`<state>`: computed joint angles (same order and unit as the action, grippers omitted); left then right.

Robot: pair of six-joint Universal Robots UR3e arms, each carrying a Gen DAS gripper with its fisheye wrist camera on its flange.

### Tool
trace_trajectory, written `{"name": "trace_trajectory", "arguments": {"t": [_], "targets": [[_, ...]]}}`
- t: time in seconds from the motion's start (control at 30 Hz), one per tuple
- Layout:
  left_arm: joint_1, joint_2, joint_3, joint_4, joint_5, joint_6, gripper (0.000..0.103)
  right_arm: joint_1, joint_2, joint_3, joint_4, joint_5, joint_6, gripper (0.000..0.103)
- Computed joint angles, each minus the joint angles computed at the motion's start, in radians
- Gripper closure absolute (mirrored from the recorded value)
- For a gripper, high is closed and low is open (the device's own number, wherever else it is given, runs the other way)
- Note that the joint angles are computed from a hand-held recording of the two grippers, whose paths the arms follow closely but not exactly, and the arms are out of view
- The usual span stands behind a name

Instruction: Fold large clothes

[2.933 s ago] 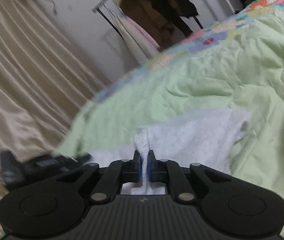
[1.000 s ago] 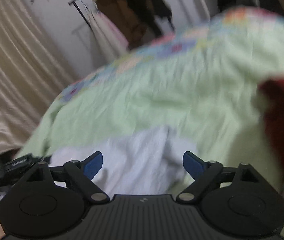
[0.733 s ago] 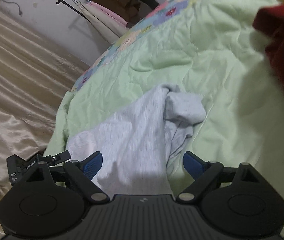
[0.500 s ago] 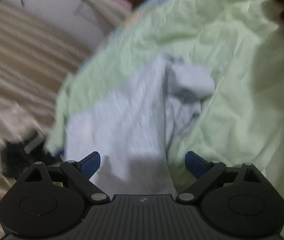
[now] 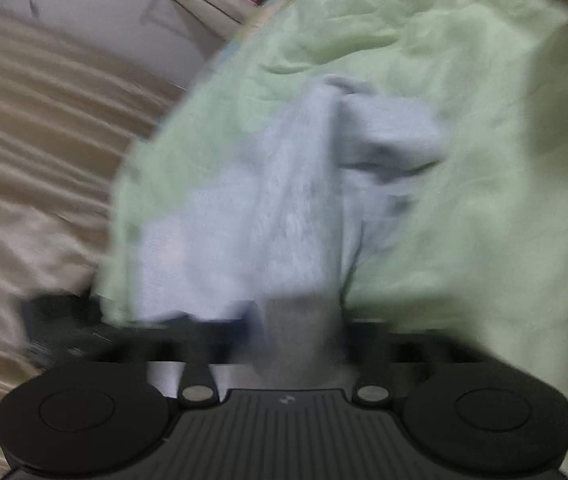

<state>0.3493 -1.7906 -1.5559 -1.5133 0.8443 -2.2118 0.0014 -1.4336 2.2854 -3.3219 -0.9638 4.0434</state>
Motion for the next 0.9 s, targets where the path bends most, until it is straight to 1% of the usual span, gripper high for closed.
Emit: {"name": "trace_trajectory", "arguments": {"t": [0.03,0.07,0.1,0.13,0.17,0.2,0.23,0.3,0.33,0.4,0.43,0.47,0.5,0.53,0.57,0.6,0.63,0.67,0.7,0.73,0.77,0.8,0.83,0.87,0.9], "targets": [[0.006,-0.005,0.005,-0.014,-0.007,0.003,0.0,-0.009,0.035,-0.024,-0.074,0.04,0.052,0.083],[0.03,-0.034,0.045,-0.09,-0.04,0.018,0.0,-0.016,0.051,-0.061,-0.092,0.066,0.068,0.083],[0.073,-0.072,0.101,-0.216,-0.09,0.058,0.0,-0.025,0.075,-0.125,-0.106,0.1,0.099,0.083],[0.091,-0.106,0.142,-0.292,-0.126,0.072,0.0,-0.03,0.097,-0.186,-0.112,0.121,0.127,0.083],[0.108,-0.141,0.187,-0.371,-0.161,0.087,0.0,-0.03,0.113,-0.235,-0.097,0.123,0.144,0.083],[0.122,-0.162,0.204,-0.407,-0.186,0.092,0.0,-0.029,0.125,-0.286,-0.063,0.12,0.154,0.083],[0.135,-0.183,0.222,-0.445,-0.211,0.097,0.0,-0.029,0.13,-0.34,0.011,0.107,0.148,0.083],[0.141,-0.201,0.227,-0.441,-0.22,0.069,0.0,-0.028,0.147,-0.455,0.157,0.082,0.138,0.083],[0.131,-0.203,0.221,-0.412,-0.206,0.041,0.0,-0.027,0.154,-0.503,0.219,0.071,0.126,0.083],[0.09,-0.205,0.191,-0.358,-0.2,-0.015,0.0,-0.024,0.153,-0.525,0.259,0.065,0.103,0.083],[0.081,-0.203,0.178,-0.339,-0.202,-0.029,0.0,-0.018,0.153,-0.527,0.267,0.058,0.097,0.083],[0.054,-0.189,0.133,-0.256,-0.201,-0.089,0.0,-0.012,0.152,-0.528,0.276,0.048,0.089,0.083],[0.047,-0.184,0.119,-0.233,-0.202,-0.102,0.0,-0.011,0.145,-0.52,0.282,0.04,0.079,0.083],[0.034,-0.166,0.076,-0.154,-0.206,-0.145,0.0,-0.009,0.137,-0.512,0.288,0.033,0.069,0.082],[0.034,-0.161,0.059,-0.133,-0.216,-0.161,0.0,-0.007,0.129,-0.501,0.292,0.023,0.057,0.081],[0.03,-0.158,0.044,-0.11,-0.225,-0.177,0.003,-0.006,0.117,-0.481,0.291,0.015,0.041,0.08],[0.036,-0.149,0.026,-0.089,-0.235,-0.185,0.009,-0.011,0.096,-0.453,0.304,0.016,0.011,0.079],[0.035,-0.137,0.008,-0.05,-0.231,-0.195,0.012,-0.018,0.064,-0.422,0.336,0.014,-0.036,0.078],[0.035,-0.13,0.005,-0.042,-0.225,-0.188,0.014,-0.025,0.035,-0.399,0.371,0.003,-0.077,0.075],[0.036,-0.122,0.002,-0.035,-0.22,-0.18,0.014,-0.023,-0.001,-0.386,0.433,-0.029,-0.135,0.073],[0.03,-0.115,0.004,-0.03,-0.214,-0.169,0.014,-0.017,-0.044,-0.377,0.51,-0.076,-0.197,0.067],[0.036,-0.109,0.017,-0.055,-0.202,-0.138,0.014,-0.009,-0.083,-0.372,0.582,-0.127,-0.253,0.06],[0.042,-0.104,0.03,-0.079,-0.19,-0.109,0.014,-0.002,-0.115,-0.362,0.624,-0.174,-0.289,0.057],[0.049,-0.106,0.045,-0.097,-0.195,-0.091,0.013,0.002,-0.141,-0.336,0.614,-0.21,-0.289,0.046],[0.056,-0.108,0.06,-0.115,-0.2,-0.073,0.01,0.001,-0.166,-0.305,0.594,-0.239,-0.291,0.032]]}}
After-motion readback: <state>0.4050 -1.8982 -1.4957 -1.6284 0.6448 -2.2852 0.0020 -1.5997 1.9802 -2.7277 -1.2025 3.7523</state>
